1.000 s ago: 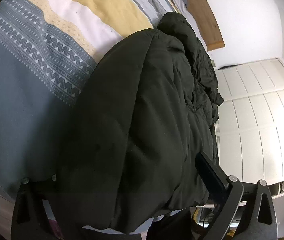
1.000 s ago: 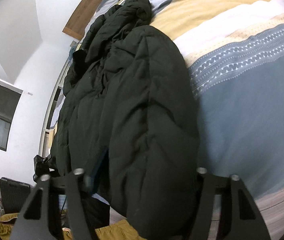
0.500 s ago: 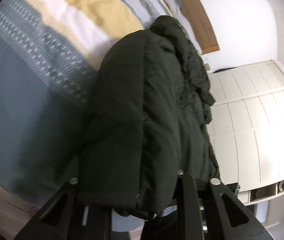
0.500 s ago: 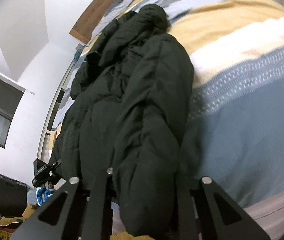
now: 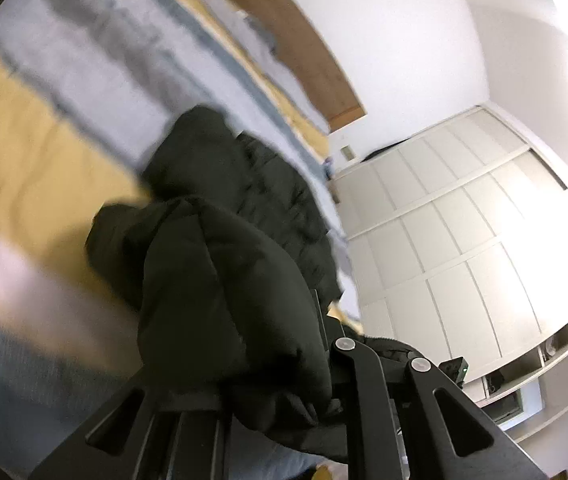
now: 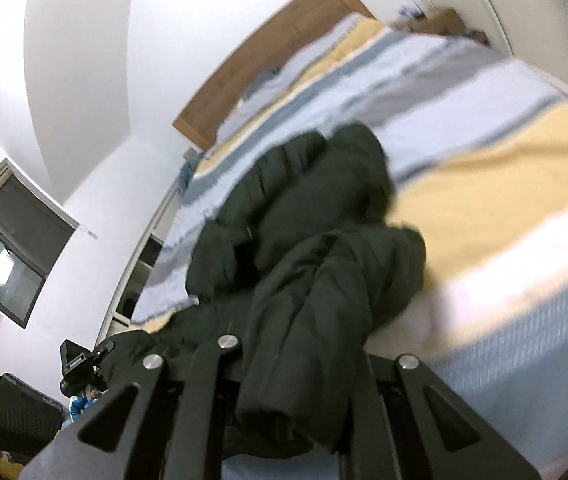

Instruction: Fold large clothes

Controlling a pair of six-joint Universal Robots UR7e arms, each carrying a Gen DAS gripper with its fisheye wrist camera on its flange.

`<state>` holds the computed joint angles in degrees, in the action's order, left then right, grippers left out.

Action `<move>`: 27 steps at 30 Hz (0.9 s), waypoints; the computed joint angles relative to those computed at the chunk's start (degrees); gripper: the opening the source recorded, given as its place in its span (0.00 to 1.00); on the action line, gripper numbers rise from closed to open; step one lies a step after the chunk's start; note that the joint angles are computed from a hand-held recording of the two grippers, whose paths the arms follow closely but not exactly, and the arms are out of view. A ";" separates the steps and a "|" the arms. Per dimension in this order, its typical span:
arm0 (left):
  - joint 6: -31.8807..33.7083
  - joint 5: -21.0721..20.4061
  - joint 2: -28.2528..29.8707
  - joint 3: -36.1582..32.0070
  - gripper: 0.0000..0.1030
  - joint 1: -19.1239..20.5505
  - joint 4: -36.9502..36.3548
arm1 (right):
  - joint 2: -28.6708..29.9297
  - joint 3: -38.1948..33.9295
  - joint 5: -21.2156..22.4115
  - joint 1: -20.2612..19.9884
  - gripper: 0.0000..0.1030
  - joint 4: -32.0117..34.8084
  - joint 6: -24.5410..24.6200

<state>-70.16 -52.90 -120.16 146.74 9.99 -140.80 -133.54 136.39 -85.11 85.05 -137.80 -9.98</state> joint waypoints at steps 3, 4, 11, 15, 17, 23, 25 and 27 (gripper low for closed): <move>12.93 -3.72 9.99 -4.78 0.13 9.13 -15.17 | 7.38 -4.17 -0.34 2.48 0.11 -5.45 2.04; 16.33 -5.27 13.14 -6.59 0.13 12.01 -19.35 | 10.14 -5.83 -0.35 3.12 0.11 -7.37 2.68; 32.05 -15.37 32.79 -23.02 0.13 29.43 -31.10 | 29.65 -18.23 -2.59 5.57 0.11 -17.02 7.19; 36.85 -18.50 43.32 -33.24 0.13 37.06 -31.91 | 40.17 -26.03 -5.78 5.39 0.11 -19.75 8.35; 39.06 -19.74 48.26 -38.16 0.13 40.47 -31.49 | 46.40 -30.93 -7.48 4.85 0.11 -20.49 8.87; 42.37 -21.27 58.95 -47.82 0.16 48.82 -27.75 | 58.04 -39.73 -10.79 1.77 0.14 -19.97 9.39; 42.27 -20.70 61.53 -50.10 0.20 50.45 -25.88 | 60.55 -41.69 -11.98 0.63 0.14 -18.83 11.11; 42.09 -21.69 63.29 -51.61 0.21 51.83 -24.57 | 62.52 -42.96 -13.07 -0.15 0.14 -18.02 11.64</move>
<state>-28.07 -74.59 -56.86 95.13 61.82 -165.37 -71.03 93.43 -98.18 84.90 -155.83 1.66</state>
